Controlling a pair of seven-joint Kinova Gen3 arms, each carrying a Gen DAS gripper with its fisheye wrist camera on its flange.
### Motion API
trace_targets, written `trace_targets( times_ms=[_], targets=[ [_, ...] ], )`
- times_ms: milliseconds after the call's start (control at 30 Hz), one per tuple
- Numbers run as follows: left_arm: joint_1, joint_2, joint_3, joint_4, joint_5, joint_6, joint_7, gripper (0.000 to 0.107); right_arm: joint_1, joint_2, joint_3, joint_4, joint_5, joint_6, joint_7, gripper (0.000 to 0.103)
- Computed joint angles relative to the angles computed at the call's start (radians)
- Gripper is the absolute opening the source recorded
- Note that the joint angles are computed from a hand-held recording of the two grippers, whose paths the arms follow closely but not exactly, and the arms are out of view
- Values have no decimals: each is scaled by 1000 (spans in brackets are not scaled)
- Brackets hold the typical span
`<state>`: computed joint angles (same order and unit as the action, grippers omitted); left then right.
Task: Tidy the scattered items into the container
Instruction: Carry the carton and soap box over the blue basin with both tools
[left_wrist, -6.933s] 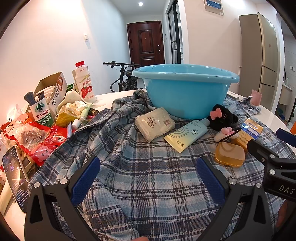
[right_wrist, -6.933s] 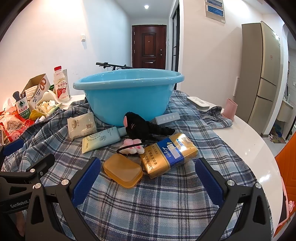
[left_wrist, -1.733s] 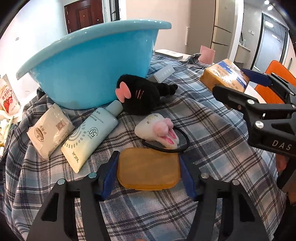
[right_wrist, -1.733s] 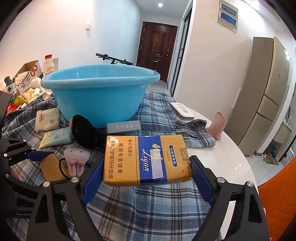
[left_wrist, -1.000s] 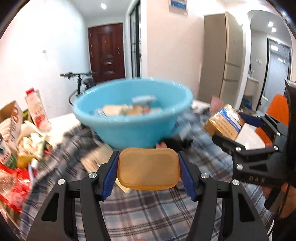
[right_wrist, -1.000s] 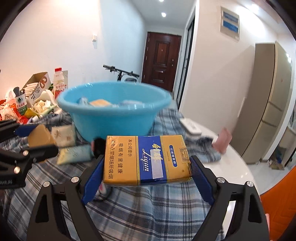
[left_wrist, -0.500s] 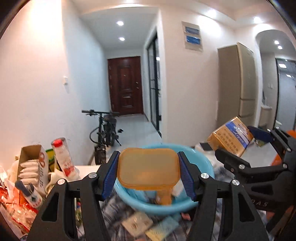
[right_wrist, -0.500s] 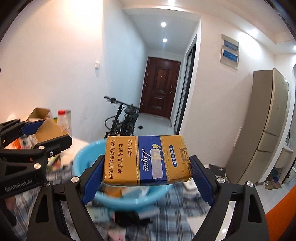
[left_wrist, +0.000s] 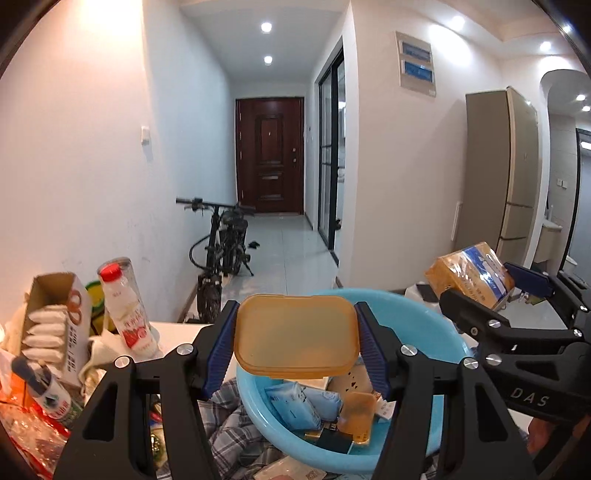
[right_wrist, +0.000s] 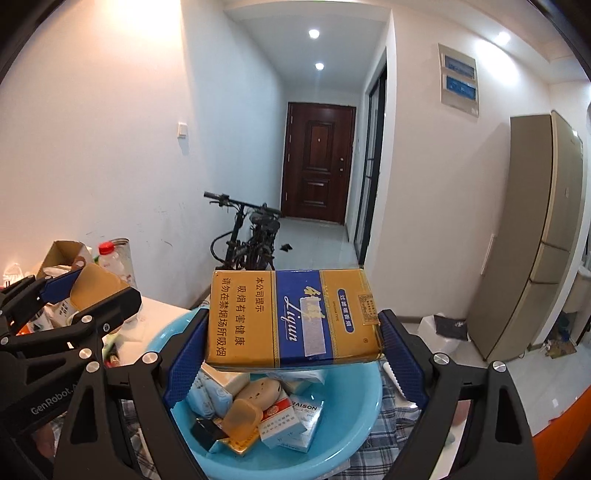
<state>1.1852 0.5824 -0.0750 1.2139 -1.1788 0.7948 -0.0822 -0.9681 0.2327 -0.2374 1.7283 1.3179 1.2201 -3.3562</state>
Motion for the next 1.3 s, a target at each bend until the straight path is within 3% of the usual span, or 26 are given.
trace_targets(
  times_ms=[100,500,667,1300],
  targets=[
    [-31,26,22,-36,46,-4,-60,60,47,4,5,11,-21,-80,-1,90],
    [-30,56,-16,-88,156,-12,-159,60,43,28,32,20,-47,-87,6,90],
    [4,61,-48,-93,137,16,-146,60,43,23,32,20,-51,-91,7,90],
    [-15,35,-33,-62,124,-8,-126,60,38,28,33,15,-51,-88,12,90]
  ],
)
